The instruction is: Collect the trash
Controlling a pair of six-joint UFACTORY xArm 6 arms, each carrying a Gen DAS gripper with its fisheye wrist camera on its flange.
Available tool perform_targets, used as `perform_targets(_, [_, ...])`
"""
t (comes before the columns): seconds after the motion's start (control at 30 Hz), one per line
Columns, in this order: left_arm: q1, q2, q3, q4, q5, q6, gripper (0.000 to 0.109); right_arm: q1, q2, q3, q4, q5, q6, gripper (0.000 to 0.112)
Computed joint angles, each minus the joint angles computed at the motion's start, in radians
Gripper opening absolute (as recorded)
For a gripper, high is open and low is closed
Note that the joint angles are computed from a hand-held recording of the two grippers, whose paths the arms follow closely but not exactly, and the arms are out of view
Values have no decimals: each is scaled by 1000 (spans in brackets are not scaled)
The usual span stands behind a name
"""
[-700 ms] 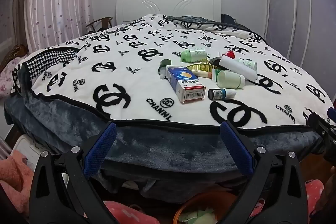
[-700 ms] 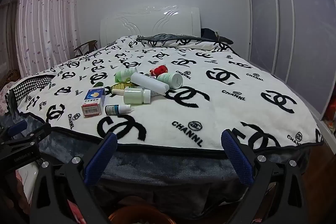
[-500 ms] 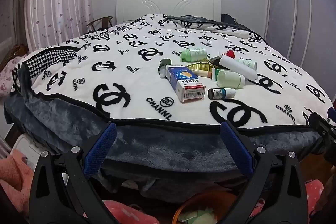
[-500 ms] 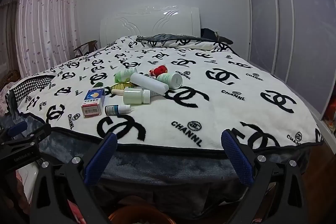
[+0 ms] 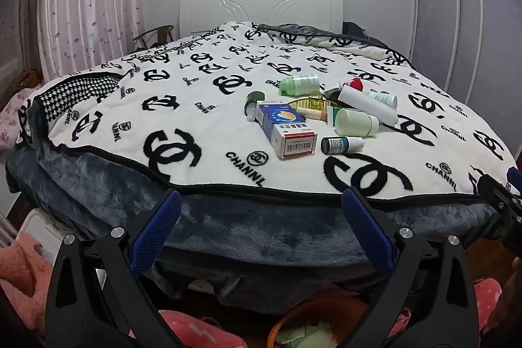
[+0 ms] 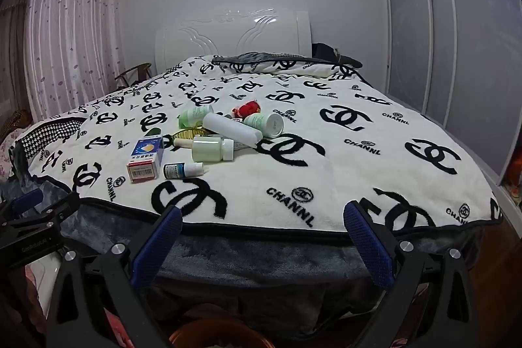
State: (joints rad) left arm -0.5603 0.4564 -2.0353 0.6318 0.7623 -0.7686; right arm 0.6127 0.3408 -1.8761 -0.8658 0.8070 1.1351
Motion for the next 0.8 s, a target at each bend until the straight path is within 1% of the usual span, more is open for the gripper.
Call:
perform_targets(0.53, [-2, -2, 2, -1, 0, 3, 96, -5, 11, -14, 13, -3, -10, 98])
perform_targets(0.8, [0, 0, 0, -7, -2, 2, 96, -3, -3, 2, 9, -3, -6, 98])
